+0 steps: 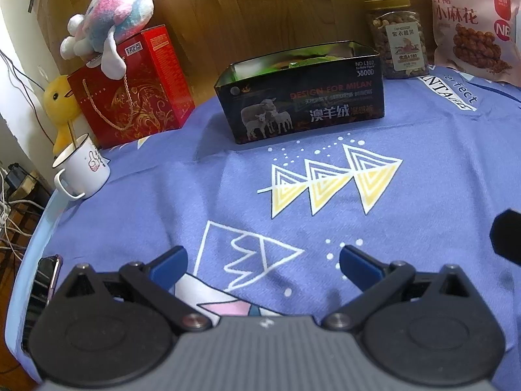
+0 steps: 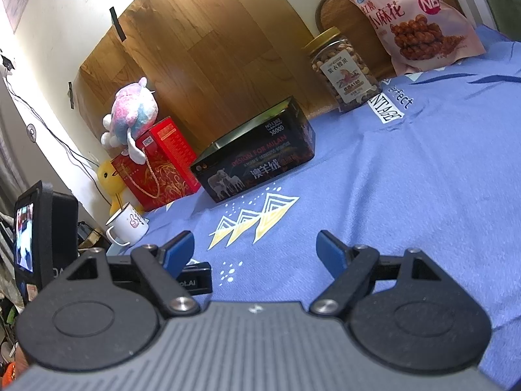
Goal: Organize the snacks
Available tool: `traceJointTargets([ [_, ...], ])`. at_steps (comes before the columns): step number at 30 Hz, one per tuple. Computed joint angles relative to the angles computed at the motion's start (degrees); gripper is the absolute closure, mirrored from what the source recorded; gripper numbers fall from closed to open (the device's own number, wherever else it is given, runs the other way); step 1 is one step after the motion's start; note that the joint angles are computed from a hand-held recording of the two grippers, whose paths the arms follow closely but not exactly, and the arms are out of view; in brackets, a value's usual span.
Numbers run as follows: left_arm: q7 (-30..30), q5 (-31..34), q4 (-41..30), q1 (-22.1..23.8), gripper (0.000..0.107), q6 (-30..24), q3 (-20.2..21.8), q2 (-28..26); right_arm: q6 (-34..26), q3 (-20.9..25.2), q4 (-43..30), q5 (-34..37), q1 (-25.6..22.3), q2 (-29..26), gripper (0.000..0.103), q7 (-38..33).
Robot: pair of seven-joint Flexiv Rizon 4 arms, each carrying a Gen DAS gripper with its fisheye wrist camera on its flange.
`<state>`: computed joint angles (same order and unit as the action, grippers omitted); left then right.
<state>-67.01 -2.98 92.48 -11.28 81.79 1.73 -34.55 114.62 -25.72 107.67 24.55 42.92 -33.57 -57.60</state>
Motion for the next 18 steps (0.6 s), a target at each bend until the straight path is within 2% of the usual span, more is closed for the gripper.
traceJointTargets([
  [11,0.3,-0.2,-0.5,0.4,0.004,-0.4,-0.8,-0.3,-0.4,-0.2,0.0,-0.1,0.0,0.0,0.019,0.7],
  [15,5.0,-2.8,1.9,4.9,0.004,2.1,-7.1,0.5,-0.4,-0.7,0.1,0.0,0.4,-0.2,0.019,0.9],
  [18,6.8,-5.0,2.4,5.9,0.004,3.1,-9.0,0.5,-0.5,-2.2,0.2,0.5,1.6,-0.5,0.019,0.6],
])
